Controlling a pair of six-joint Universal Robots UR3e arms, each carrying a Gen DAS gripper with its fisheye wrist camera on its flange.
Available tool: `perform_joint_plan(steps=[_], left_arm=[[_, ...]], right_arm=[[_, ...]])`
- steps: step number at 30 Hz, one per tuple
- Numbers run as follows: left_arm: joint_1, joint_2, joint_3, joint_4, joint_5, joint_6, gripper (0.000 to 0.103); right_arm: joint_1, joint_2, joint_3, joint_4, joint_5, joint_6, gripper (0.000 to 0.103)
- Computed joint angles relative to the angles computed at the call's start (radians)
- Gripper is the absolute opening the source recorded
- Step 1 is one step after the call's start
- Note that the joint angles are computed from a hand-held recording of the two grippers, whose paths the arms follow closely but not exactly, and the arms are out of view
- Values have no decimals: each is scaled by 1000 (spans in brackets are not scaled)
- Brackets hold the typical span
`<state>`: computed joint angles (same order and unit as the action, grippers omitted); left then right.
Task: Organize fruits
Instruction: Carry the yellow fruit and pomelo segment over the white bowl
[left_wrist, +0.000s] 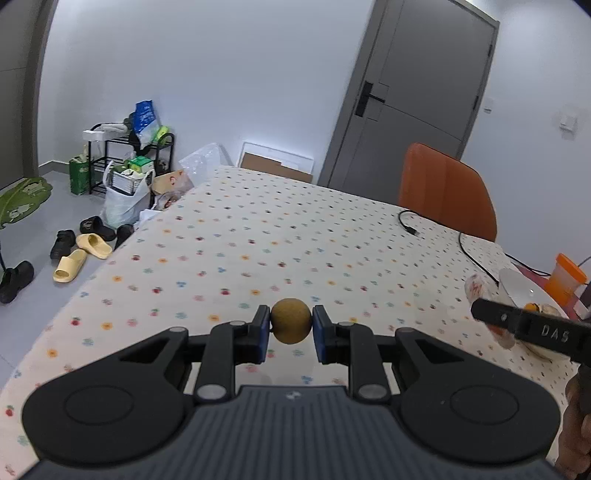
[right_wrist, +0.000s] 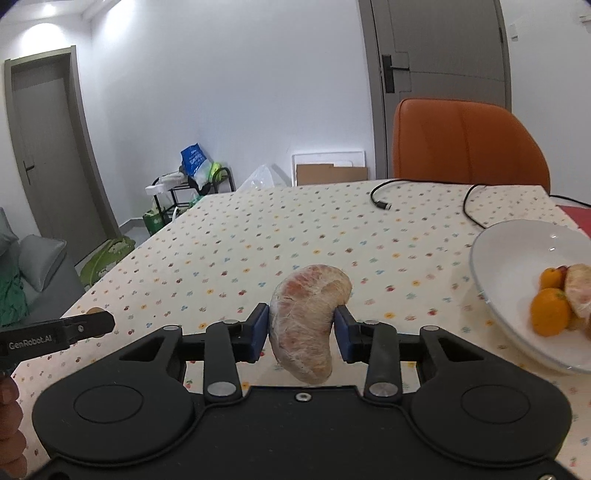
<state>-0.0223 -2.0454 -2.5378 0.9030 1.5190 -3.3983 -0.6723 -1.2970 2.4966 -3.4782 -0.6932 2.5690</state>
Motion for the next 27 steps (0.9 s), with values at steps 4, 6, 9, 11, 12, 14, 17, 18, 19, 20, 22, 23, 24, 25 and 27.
perform_joint_plan(steps=[4, 6, 9, 11, 12, 14, 17, 18, 19, 20, 22, 23, 24, 25, 27], left_arm=[[-43, 3, 40, -38, 21, -6, 23], [-60, 6, 60, -57, 29, -8, 23], [-90, 6, 96, -89, 44, -13, 23], [-106, 5, 118, -107, 51, -16, 23], [-117, 2, 134, -118, 56, -18, 23], [-141, -6, 166, -141, 65, -23, 23], [-174, -20, 223, -184, 78, -28, 23], [-188, -27, 245, -199, 83, -29, 23], [-200, -32, 264, -213, 88, -30, 23], [-207, -39, 280, -222, 90, -31, 23], [-229, -51, 319, -250, 98, -31, 23], [-238, -54, 332, -260, 102, -32, 23], [-248, -60, 350, -272, 107, -32, 23], [-259, -66, 370, -286, 113, -33, 23], [-282, -79, 407, -311, 131, -36, 23]], right_arm=[[-48, -38, 16, 25, 33, -18, 36], [-72, -52, 19, 35, 47, -24, 36], [-103, -65, 21, 49, 65, -36, 36], [-127, -73, 21, 57, 78, -42, 36], [-139, -78, 22, 63, 84, -46, 36], [-163, -86, 24, 74, 98, -58, 36], [-192, -91, 23, 92, 109, -75, 36], [-205, -92, 21, 102, 115, -83, 36], [-215, -90, 20, 104, 119, -87, 36], [-224, -88, 18, 106, 122, -88, 36], [-247, -83, 10, 115, 130, -92, 36], [-255, -79, 4, 118, 132, -92, 36], [-265, -72, -5, 120, 134, -88, 36], [-272, -64, -12, 118, 134, -85, 36], [-283, -40, -35, 108, 133, -69, 36]])
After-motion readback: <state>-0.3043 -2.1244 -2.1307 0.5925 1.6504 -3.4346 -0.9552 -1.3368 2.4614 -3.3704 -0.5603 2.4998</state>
